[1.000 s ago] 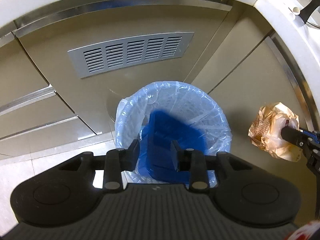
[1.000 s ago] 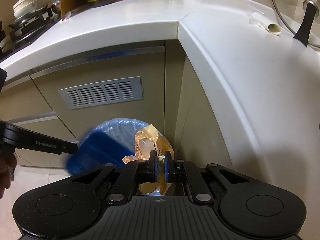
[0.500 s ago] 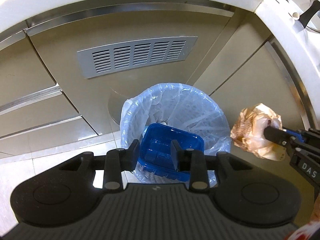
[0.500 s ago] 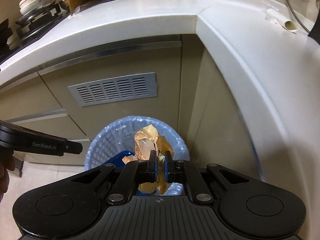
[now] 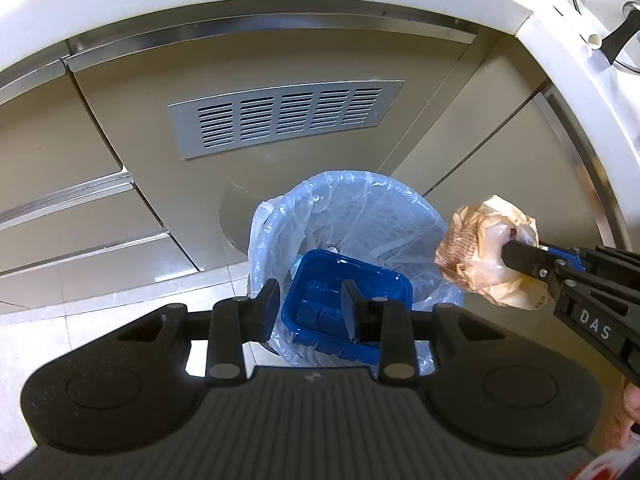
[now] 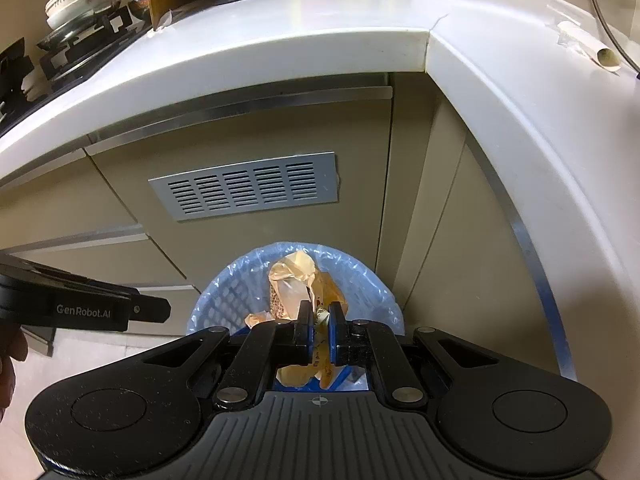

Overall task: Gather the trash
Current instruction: 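Open the right tool to drop the basket while the left tool releases the wrapper, then raise both open tools from the bin toward the counter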

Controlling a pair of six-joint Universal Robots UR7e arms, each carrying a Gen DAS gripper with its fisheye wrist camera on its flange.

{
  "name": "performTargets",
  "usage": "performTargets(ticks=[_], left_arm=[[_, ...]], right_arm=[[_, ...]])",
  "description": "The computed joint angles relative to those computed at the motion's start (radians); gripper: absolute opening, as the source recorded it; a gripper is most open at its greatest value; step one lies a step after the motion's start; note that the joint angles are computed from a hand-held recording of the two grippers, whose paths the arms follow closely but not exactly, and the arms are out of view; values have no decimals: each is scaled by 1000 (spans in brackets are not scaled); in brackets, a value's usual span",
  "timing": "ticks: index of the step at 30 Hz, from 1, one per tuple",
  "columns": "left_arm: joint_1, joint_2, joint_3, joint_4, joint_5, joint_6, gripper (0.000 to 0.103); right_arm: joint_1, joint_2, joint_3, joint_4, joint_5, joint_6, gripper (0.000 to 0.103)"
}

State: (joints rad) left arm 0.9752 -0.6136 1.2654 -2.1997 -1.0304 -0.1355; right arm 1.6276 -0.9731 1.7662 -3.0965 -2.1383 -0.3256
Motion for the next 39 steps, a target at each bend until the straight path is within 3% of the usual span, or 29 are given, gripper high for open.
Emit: performTargets(ticks=[3,4,7,21,29,39], left_arm=[[2,2,-4,-2,-7,4,29],[3,4,-6,0,-8,5,29],[4,6,-11,4,-12,7,29],[-8,-13,-9,-5,-41,40,29],[-40,-30,-24,-34,-83,88,29],[-74,-26,-88,-93,-145,174,30]], right_arm=[[-9,2,0,-13,32,4,8],[-11,3,0,-17,37,11,13],[-12,2,4,-32,38,32,47],[30,-48,45,-27,-37,62,48],[81,-77,68,-127,-58,76,48],[142,-89,41,-256,-156,64,48]])
